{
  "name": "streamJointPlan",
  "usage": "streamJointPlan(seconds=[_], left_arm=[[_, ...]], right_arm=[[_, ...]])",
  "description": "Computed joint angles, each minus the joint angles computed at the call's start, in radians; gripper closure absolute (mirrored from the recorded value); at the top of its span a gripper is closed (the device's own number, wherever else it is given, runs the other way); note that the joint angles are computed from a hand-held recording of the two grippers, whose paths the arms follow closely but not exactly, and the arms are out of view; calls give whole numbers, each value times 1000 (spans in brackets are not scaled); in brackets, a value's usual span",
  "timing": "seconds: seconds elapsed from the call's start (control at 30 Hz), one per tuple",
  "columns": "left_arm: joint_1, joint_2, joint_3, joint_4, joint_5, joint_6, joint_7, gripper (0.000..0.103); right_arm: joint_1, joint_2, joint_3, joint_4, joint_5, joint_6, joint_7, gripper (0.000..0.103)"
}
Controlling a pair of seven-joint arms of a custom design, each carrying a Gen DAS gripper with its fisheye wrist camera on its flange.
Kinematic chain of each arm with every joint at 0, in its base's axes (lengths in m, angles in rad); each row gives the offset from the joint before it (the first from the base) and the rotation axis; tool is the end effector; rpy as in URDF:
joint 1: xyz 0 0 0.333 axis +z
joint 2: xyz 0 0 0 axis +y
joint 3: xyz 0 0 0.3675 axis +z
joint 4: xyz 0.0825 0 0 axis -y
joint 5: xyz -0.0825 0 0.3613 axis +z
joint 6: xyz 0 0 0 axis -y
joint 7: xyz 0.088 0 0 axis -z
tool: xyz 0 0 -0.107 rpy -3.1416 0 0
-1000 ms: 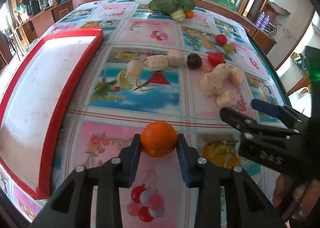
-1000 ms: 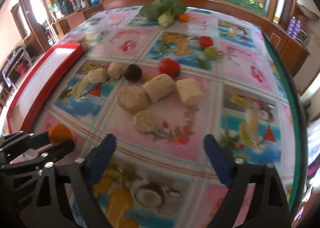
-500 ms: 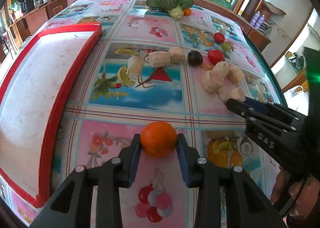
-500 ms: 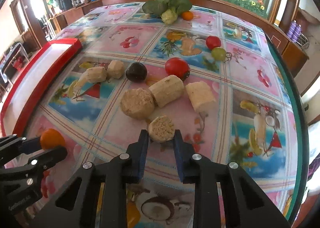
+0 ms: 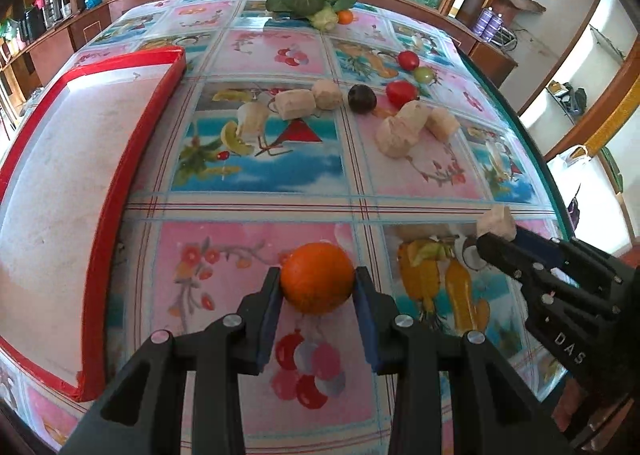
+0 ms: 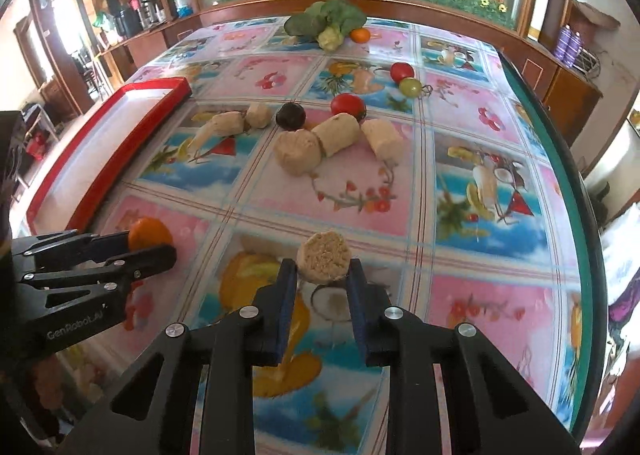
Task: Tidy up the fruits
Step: 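Carry the orange and the round slice over the red tray with both grippers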
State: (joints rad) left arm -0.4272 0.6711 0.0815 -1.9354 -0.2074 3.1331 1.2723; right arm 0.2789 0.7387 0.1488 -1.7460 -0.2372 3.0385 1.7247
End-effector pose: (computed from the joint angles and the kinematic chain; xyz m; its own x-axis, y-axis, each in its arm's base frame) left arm 0.6404 -0.2199 0.2537 0.0756 -0.9767 0.2010 -0.8706 -0.1629 -0.4642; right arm 0.6609 0.2971 0.2735 0.4310 -0.9017 -0.0357 -0.7702 -0.3470 -0.5351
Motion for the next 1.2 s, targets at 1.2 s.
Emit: streamJointPlan(seconds=[1.2], left_arm=[[-36,-117,264,-292,-276,138,83,65]], right_arm=[[178,272,221,509,166,-232,-363,78]])
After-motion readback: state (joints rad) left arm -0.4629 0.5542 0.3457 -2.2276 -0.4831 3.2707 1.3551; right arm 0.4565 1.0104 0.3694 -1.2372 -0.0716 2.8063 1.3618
